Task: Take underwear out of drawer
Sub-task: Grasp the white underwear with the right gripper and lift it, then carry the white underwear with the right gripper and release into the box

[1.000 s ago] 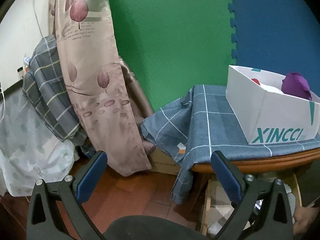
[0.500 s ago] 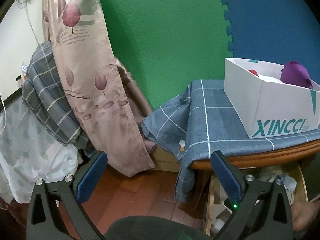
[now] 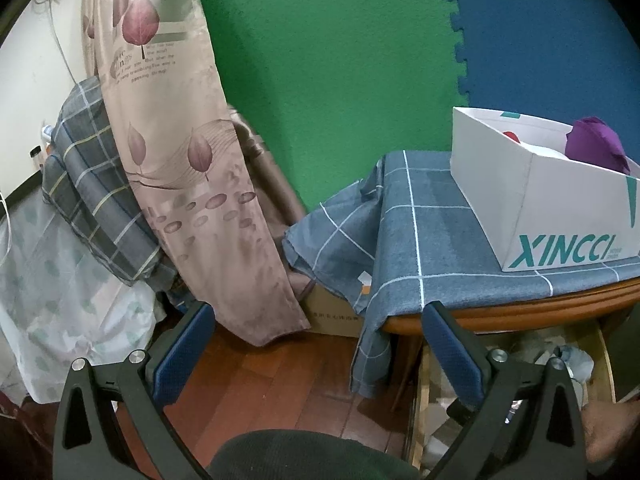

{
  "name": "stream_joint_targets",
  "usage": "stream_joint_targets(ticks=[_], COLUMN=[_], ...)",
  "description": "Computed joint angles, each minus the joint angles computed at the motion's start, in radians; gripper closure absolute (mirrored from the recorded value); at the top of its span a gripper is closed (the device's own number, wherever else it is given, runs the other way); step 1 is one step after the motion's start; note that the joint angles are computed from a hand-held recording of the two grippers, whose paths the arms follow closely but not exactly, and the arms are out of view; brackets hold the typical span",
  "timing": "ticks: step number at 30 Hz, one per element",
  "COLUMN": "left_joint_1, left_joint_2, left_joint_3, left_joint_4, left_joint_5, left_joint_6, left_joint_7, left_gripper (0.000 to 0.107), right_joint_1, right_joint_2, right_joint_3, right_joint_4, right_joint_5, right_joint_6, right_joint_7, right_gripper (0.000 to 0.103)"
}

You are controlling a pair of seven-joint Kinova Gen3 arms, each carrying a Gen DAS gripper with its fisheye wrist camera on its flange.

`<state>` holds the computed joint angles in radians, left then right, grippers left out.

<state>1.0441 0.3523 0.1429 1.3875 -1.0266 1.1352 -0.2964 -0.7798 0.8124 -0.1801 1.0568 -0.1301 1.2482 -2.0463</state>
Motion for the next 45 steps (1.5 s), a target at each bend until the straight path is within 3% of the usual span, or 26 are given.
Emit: stream_joint_targets(ticks=[6, 18, 27, 38, 45], left_joint_1=[0.001, 0.004, 0.003, 0.009, 0.019], left_joint_2=[0.001, 0.005, 0.002, 0.011, 0.025], left_joint_3=[-0.001, -0.002, 0.002, 0.002, -0.004], left_joint_4=[0.0, -0.001, 0.01, -0.004, -0.025], left_joint_5=[0.0, -0.001, -0.006, -0.006, -0.006], left_joint_6=[0.002, 0.008, 0.016, 0.035, 0.047], left_joint_7=[-0.001, -0.003, -0.012, -0.059, -0.095], left_gripper=[0.005, 0.005, 0.005, 0.005, 0.005], right_joint_1=[-0.024, -0.034, 0.012, 0.062, 0.098], right_joint_2=[-0.045, -0.264, -0.52, -0.74, -0.87], right_joint_3=[0.018, 0.014, -0.013, -0.07, -0.131], right_joint_4=[0.057, 0.329, 0.587, 0.856, 0.888], right_joint_5=[0.039, 0.094, 0.107, 0.162, 0.223], right_joint_6=[-0.054, -0.286, -0.44, -0.535, -0.531], right_joint_7=[-0.037, -0.19, -0.321, -0.545, -0.671], right_gripper=[0.055, 0.055, 0.055, 0.055, 0.055])
